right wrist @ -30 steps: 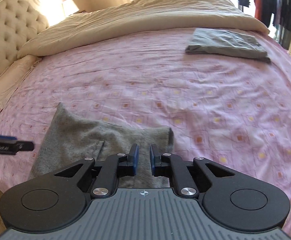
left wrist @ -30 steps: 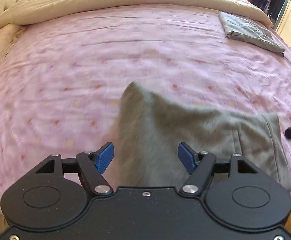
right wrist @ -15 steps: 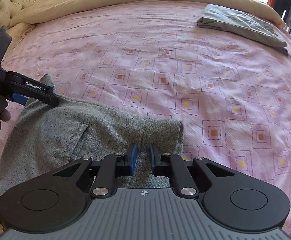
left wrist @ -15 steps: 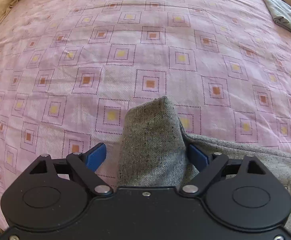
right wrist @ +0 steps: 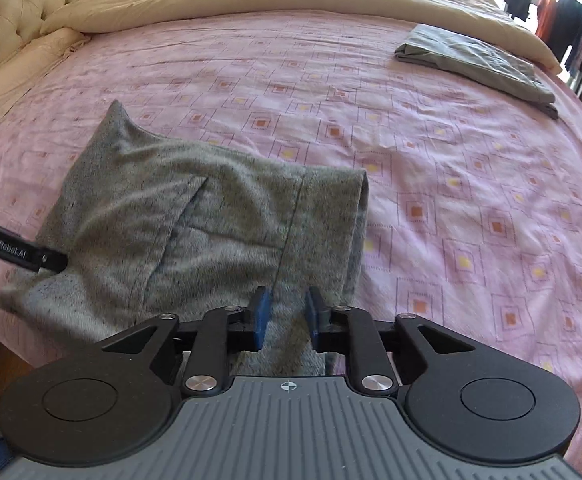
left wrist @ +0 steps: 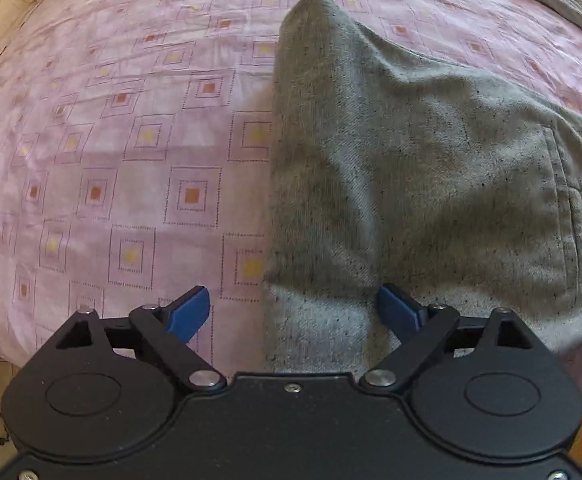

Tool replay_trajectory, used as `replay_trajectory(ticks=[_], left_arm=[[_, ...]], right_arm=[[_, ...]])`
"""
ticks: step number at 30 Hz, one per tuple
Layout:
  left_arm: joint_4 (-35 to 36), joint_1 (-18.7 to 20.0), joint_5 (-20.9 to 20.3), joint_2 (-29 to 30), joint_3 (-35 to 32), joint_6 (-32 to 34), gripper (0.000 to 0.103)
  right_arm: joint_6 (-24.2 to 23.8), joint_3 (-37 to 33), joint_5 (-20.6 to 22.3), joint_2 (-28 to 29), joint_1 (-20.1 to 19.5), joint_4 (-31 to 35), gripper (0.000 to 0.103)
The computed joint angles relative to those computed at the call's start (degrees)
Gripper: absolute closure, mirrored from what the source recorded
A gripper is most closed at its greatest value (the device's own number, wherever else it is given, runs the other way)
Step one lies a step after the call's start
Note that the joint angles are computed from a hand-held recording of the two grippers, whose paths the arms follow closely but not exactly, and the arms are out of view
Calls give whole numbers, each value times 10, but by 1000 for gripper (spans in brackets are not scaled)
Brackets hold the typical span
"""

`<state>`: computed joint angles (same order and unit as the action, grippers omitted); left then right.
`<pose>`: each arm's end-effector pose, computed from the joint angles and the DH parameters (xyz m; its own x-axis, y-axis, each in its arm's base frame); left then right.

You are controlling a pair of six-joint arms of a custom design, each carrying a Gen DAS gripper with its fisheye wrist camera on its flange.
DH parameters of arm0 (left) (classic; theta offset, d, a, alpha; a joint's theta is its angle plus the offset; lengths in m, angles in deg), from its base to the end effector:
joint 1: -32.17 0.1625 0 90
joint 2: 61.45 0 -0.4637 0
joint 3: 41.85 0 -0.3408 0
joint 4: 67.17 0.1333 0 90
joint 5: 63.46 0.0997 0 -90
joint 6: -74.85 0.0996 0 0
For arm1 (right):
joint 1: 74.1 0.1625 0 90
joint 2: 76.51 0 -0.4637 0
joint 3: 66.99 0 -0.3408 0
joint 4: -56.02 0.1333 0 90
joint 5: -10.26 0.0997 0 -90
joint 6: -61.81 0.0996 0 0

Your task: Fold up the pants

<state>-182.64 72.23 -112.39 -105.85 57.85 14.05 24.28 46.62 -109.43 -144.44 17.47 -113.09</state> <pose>-0.3118 -0.5218 0.0920 -0.6943 -0.1033 -0.7123 0.1187 0.9597 -0.2548 0.0988 -0.5407 0.3311 -0.6807 -0.3108 0.6634 -0.5517 0.8133 -0.1851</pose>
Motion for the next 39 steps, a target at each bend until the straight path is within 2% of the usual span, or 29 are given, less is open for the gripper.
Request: replay_trajectory(ticks=[3,8,12,16,20,24,31,39], left_arm=[[-20,5,-10,-11,4,-2,11],[-64,11,19,-4,-7,46,12],[-83,29,13,22,-34,89,11],[-82,43,10,42,-51,90,0],[-124,60,-22,34,-39,72,0],[-127,62,-24,35,-41,69,0],[-150,60,-11,34,-31,72,0],[-162,54,1,35,-21,57,0]], right_arm=[[9,2,2,-10,-4,8,65],[62,-28,29,-13,-18,29,64],[132,-73,61,-5,-41,106,62],[195,-106,98,2,-68,173,54],[236,-112,144,-5,-92,197,52],[250,-107,181,-14,-108,204,51],[269,-128,224,-19,-124,255,51],[269,-143,243,-12,-129,283,49]])
